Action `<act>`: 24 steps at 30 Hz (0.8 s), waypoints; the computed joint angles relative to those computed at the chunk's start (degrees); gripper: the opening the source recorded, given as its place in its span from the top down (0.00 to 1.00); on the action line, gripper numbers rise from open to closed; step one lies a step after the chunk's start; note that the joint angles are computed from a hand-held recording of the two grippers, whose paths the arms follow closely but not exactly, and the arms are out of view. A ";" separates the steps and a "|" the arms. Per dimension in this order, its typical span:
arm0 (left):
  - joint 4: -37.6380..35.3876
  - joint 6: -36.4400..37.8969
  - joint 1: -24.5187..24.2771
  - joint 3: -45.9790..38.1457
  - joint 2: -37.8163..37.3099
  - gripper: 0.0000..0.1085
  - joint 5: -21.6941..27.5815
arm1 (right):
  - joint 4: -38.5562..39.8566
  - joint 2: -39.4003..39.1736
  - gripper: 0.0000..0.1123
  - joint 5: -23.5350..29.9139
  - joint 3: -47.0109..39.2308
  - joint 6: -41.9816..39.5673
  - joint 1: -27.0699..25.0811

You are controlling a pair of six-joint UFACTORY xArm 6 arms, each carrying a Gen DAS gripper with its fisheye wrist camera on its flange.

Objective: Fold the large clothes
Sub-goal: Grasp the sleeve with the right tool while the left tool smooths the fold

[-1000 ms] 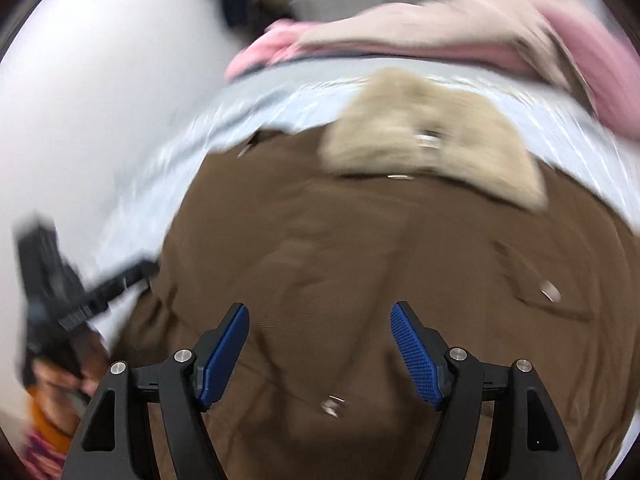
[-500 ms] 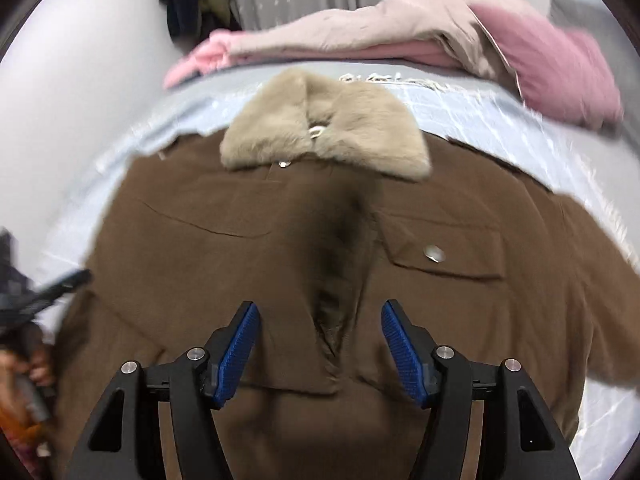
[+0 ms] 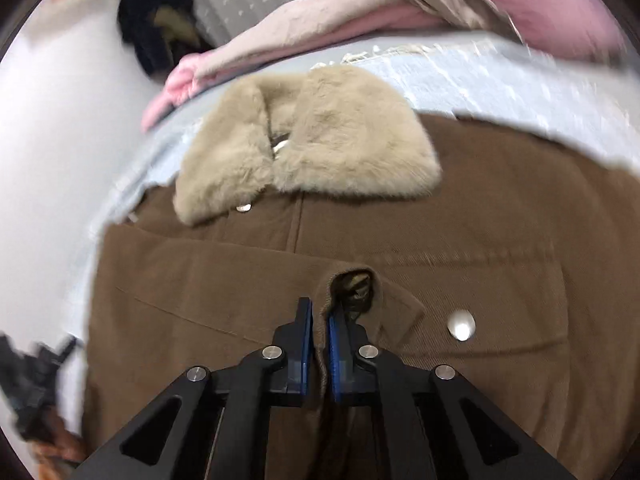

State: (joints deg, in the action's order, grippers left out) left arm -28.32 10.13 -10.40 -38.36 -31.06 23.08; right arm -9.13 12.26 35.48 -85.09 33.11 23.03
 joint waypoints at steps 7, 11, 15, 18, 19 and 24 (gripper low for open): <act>10.62 -7.03 -1.16 -1.45 4.29 0.76 3.91 | -20.00 0.11 0.89 7.02 -0.67 11.54 0.53; 14.47 -9.23 -1.78 -1.79 3.66 0.68 4.44 | -17.85 -1.56 0.70 7.38 2.75 10.76 -0.52; 11.16 -8.58 -2.15 -2.52 1.91 0.37 7.06 | -16.14 -10.04 0.51 6.01 10.94 12.61 -2.98; 16.54 -13.75 -3.26 -2.62 0.24 0.26 7.86 | -19.06 -18.32 0.47 8.82 16.73 14.12 -6.09; 17.94 -14.97 -3.59 -2.62 -0.44 0.26 8.29 | -20.24 -21.63 0.44 9.66 19.09 14.55 -7.68; 22.13 -20.56 -4.54 -4.45 -1.33 0.19 13.28 | -22.83 -35.70 0.38 15.17 27.01 14.89 -16.75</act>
